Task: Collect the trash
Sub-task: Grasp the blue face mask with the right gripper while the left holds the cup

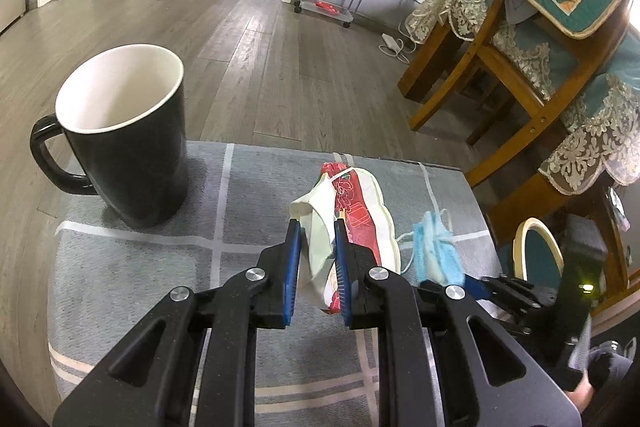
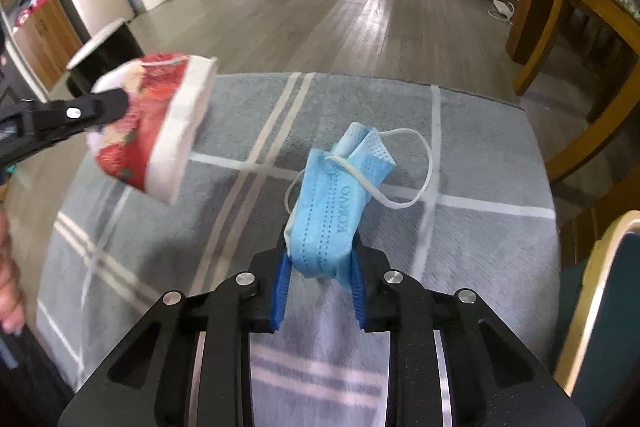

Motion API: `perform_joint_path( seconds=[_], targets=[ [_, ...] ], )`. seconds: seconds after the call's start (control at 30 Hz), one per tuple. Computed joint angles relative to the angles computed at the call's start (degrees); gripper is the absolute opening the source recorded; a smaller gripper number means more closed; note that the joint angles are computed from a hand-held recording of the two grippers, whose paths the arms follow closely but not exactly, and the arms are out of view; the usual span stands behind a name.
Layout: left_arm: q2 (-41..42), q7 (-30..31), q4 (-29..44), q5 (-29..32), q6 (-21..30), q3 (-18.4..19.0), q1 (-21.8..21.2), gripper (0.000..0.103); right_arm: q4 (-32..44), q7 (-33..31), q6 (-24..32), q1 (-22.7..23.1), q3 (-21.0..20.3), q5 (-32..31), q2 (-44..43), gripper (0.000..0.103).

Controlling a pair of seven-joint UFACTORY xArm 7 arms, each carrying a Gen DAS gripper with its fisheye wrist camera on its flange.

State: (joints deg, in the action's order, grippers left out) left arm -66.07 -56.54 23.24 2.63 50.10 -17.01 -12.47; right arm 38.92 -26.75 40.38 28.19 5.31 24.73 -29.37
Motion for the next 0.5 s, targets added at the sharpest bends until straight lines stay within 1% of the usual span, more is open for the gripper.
perform_joint_path(
  seconds=[0.1, 0.27, 0.5],
  targets=[
    [1.49, -0.18, 0.66, 0.13, -0.36, -0.59, 0.02, 0.016, -0.07, -2.13, 2.34, -0.02, -1.78, 0.29, -2.12, 0.028],
    [4.06, -0.76, 1.89, 0.45, -1.44, -1.18, -0.05, 0.016, -1.59, -4.50, 6.33, -2.07, -3.49, -1.44, -7.80, 0.028],
    [10.61, -1.40, 6.12, 1.83, -3.00, -3.62, -0.61, 0.016, -3.79, -6.62, 10.02, -5.30, -6.77, -1.53, -15.73, 0.028]
  ],
)
